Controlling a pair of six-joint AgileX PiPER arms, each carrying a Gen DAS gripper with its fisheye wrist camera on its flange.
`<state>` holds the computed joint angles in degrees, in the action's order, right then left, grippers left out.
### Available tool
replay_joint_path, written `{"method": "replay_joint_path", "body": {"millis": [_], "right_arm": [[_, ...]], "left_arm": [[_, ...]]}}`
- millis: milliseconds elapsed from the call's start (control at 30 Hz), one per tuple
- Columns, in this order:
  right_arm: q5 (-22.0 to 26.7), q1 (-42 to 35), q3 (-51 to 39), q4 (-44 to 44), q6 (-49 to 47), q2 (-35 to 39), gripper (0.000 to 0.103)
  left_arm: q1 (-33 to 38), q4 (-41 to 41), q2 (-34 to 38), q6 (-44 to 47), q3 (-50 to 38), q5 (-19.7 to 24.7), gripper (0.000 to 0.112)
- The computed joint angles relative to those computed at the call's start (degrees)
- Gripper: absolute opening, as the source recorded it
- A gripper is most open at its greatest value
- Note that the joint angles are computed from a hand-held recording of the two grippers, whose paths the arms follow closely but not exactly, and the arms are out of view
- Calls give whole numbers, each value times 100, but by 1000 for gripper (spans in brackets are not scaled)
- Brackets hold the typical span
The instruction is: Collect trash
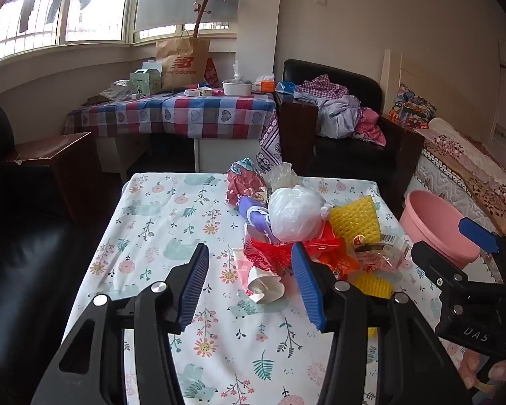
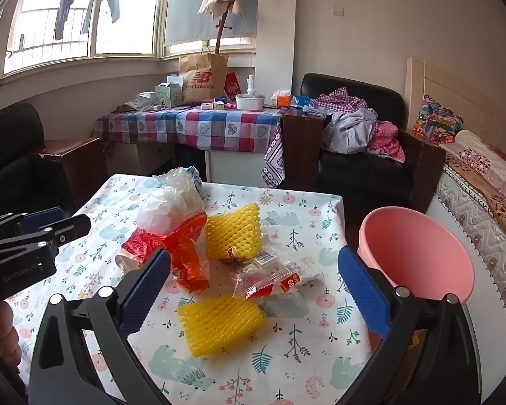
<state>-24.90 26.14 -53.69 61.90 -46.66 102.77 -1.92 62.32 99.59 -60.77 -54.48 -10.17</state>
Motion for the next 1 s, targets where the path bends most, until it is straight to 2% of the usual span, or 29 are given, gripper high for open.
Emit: {"method": "replay_joint_path", "body": {"millis": [200,433,533,1000], "right_arm": [[-6,19,40,-59,73,5,100],[231,-143,-212,256,-425,12,100],[3,0,-96,68,-197,-15,100],[64,-57,-144,77,-268,-61,100]], "left_arm": [[-10,-337,-3,366,21,-4,51],[-8,-358,-3,386,28,-16,51],[-9,-429,-4,459,32,-28,51],[-10,-413,0,425,35,-48,51]]}}
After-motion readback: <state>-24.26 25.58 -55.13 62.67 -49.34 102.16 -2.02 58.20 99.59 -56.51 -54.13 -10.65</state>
